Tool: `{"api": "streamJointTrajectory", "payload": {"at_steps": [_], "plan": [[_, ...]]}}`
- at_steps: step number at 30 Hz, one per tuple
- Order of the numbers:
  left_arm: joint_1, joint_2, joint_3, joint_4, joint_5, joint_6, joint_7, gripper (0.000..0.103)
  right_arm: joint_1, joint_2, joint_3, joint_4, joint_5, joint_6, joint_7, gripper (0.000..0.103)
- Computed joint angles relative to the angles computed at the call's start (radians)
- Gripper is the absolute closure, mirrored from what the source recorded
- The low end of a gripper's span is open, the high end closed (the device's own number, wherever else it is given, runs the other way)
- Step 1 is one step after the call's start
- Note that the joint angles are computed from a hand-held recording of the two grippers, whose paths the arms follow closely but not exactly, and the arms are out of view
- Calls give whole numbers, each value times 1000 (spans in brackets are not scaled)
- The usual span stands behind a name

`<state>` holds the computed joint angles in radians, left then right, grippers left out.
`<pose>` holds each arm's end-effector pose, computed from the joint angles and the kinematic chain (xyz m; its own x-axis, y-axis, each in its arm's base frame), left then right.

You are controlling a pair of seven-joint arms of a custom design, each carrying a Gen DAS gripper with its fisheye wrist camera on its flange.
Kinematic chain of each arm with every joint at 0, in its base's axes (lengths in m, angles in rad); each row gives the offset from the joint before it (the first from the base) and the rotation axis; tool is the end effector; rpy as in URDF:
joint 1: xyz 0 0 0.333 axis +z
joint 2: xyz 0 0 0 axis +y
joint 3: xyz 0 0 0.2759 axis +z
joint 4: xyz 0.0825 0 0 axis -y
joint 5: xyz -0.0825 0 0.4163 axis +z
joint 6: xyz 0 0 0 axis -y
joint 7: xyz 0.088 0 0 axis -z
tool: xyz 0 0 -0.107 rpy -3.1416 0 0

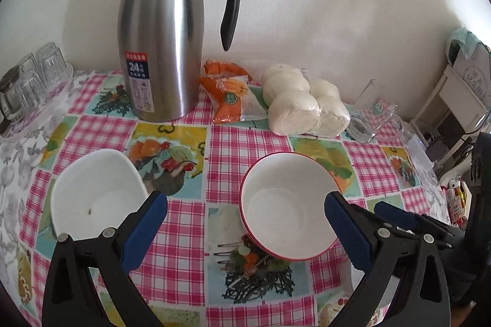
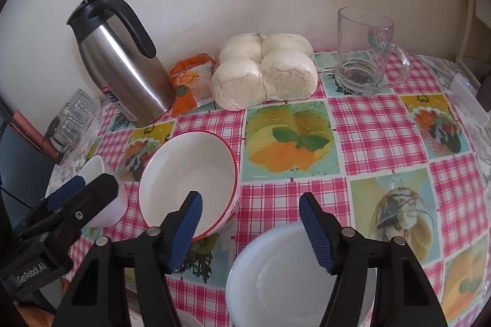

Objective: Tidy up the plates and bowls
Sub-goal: 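Close both grippers on the red-rimmed bowl rim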

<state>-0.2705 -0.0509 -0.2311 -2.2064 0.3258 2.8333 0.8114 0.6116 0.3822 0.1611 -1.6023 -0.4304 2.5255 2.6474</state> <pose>0.5137 -0.3014 0.4203 -0.0908 -0.9759 0.1984 -0.7890 -0.0511 -0.6123 0.5247 0.4983 0.4225 0.0254 -0.9657 -0.2584 -0.8516 0.1145 -0.5115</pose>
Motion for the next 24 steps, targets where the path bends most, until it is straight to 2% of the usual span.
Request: {"api": "streamJointTrajectory", "payload": {"at_steps": [4, 7, 12, 14, 16, 18, 22, 24], "plan": [[2, 33, 0, 27, -31, -35, 11, 1, -5, 39, 4, 39, 19, -10, -34, 42], [5, 55, -2, 47, -53, -57, 23, 1, -10, 60, 5, 56, 38, -8, -46, 50], [12, 85, -6, 71, -60, -73, -6, 1, -8, 92, 0, 99, 51, -31, -73, 53], [16, 101, -11, 81, -109, -74, 26, 2, -7, 105, -2, 116, 57, -40, -76, 54], [16, 116, -13, 100, -102, -105, 23, 6, -9, 116, 0, 128, 69, -44, -85, 58], [18, 126, -17, 110, -115, -112, 34, 18, -9, 129, 1, 144, 79, -58, -96, 60], [21, 152, -26, 133, -145, -142, 61, 32, -5, 151, 0, 169, 92, -65, -107, 65], [27, 160, -34, 136, -190, -146, 92, 53, 2, 172, 0, 202, 95, -93, -122, 67]]}}
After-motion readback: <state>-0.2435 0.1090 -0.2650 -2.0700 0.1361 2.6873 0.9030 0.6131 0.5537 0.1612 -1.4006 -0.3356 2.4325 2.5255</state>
